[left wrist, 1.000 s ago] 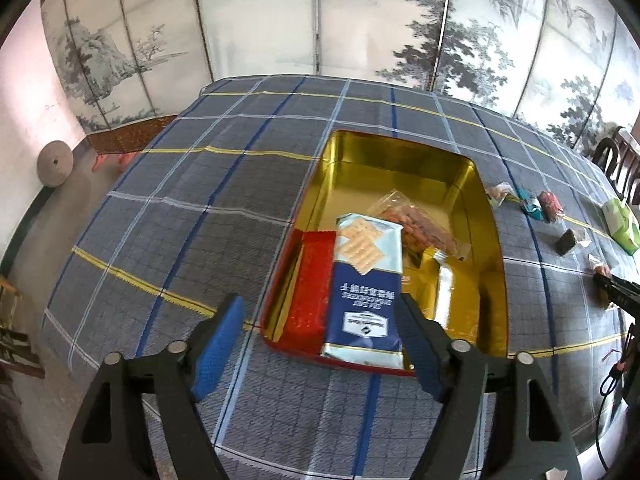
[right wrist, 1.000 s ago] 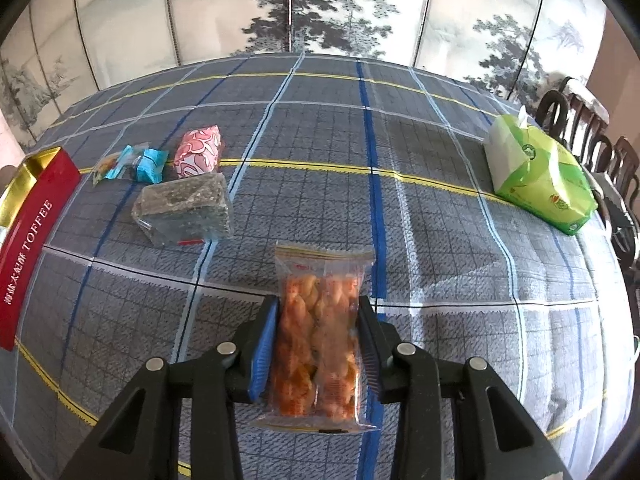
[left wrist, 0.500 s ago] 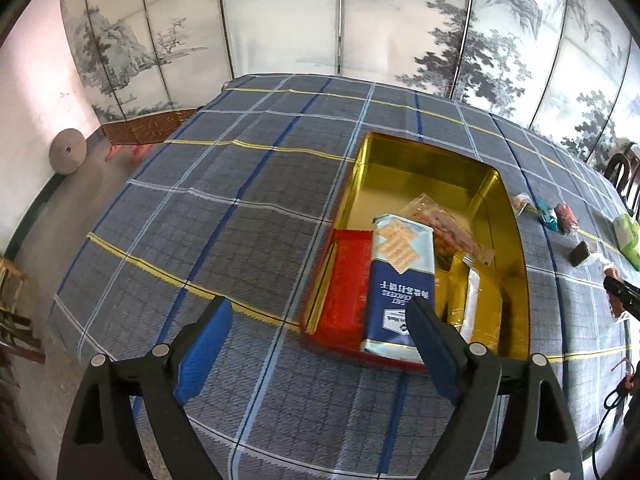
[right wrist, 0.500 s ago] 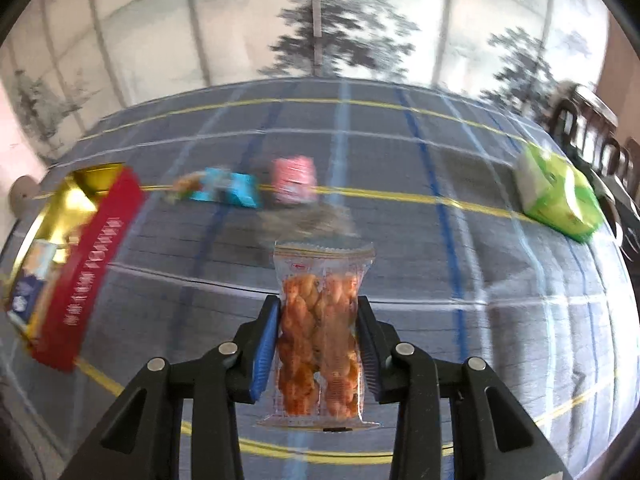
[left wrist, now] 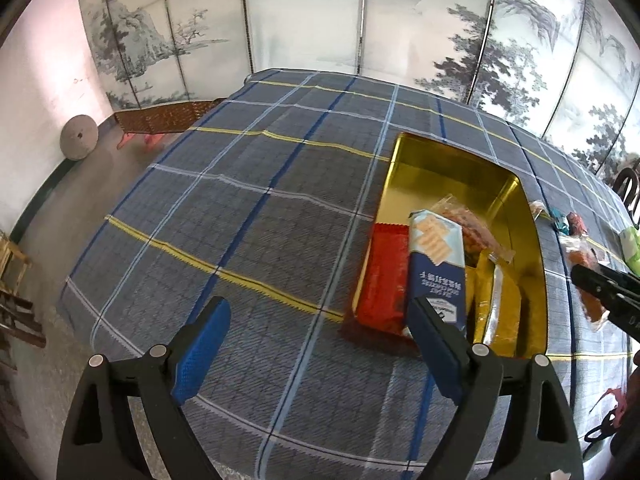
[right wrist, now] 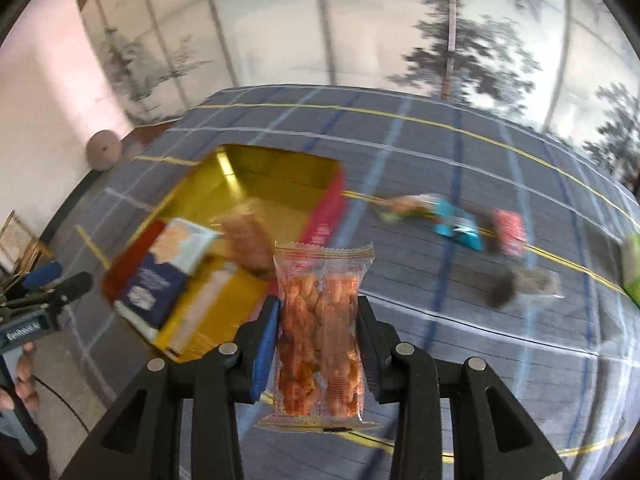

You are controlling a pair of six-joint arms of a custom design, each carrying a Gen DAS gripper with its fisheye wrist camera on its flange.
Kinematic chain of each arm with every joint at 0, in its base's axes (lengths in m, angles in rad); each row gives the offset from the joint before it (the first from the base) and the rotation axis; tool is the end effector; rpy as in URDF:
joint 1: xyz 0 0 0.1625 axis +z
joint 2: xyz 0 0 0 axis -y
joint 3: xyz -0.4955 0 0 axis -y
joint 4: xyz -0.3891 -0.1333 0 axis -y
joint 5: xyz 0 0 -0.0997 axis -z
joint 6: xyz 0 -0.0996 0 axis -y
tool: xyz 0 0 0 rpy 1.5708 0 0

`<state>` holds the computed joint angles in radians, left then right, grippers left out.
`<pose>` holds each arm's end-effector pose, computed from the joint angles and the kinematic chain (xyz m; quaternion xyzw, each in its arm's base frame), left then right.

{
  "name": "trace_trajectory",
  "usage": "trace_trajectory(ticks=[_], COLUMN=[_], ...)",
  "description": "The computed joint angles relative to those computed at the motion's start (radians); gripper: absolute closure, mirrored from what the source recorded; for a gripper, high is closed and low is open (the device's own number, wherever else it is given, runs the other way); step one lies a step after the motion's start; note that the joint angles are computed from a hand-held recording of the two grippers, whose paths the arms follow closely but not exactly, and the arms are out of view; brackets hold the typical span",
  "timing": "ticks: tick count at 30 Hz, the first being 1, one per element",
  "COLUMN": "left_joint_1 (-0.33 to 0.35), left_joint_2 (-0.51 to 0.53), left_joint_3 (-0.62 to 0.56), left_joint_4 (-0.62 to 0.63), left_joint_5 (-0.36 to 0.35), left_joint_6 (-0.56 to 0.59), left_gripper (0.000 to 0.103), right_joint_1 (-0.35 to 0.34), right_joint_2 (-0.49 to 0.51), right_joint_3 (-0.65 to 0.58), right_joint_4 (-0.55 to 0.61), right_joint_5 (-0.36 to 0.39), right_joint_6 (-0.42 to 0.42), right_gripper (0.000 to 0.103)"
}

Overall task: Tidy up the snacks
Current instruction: 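Carry the orange snack bag into the gold tray and open the right gripper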

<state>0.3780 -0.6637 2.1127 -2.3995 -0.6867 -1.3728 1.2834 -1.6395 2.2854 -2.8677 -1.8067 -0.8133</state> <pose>-0.3704 -0.3734 -0.0278 0.0527 0.8690 -0.3123 0.3802 -0.0120 -0.4289 0.4060 0.2082 -0.9183 0.2124 0.2611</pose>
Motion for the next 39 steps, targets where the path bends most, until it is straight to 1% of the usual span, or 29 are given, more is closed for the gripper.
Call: trace_trajectory(ticks=[5,8,12,16,19,21,23,28,33,39], left_joint_1=[-0.008,-0.008,-0.01,-0.01,-0.012,-0.011,-0.01,-0.012,-0.011,-0.012], left_joint_2=[-0.018,-0.032,-0.042,-0.049,-0.055,-0.06,-0.063,-0.069,-0.072,-0.069], left_joint_3=[0.016,0.025,0.029,0.032,0.036,0.038,0.041,0.047,0.05,0.048], left_joint_4=[0.034,0.062,0.094,0.118,0.125,0.136,0.139,0.145,0.143,0.141], left_joint_5=[0.0,0.001,-0.003,-0.005,-0.006,-0.006,-0.007,-0.011,-0.016,-0.02], left_joint_6=[-0.036,-0.063,-0.086,-0.1,-0.11,-0.12,-0.126,-0.14,-0.149,-0.145], left_gripper=[0.015,0.015,0.015,0.015,0.015,0.015,0.015,0.015,0.015,0.015], right_joint_1=[0.056,0.079,0.095,0.103,0.101,0.109,0.11,0.116,0.118,0.109], right_joint_2=[0.041,0.065,0.092,0.112,0.116,0.124,0.129,0.154,0.168,0.156], right_joint_3=[0.012,0.022,0.023,0.029,0.028,0.035,0.032,0.039,0.053,0.052], right_joint_4=[-0.002,-0.029,-0.035,-0.038,-0.014,-0.036,-0.022,-0.052,-0.09,-0.076], right_joint_5=[-0.014,-0.028,-0.035,-0.042,-0.03,-0.041,-0.039,-0.057,-0.064,-0.052], right_joint_6=[0.026,0.03,0.056,0.066,0.074,0.06,0.065,0.075,0.054,0.047], right_gripper=[0.066,0.066,0.066,0.066,0.066,0.066,0.066,0.066,0.064,0.064])
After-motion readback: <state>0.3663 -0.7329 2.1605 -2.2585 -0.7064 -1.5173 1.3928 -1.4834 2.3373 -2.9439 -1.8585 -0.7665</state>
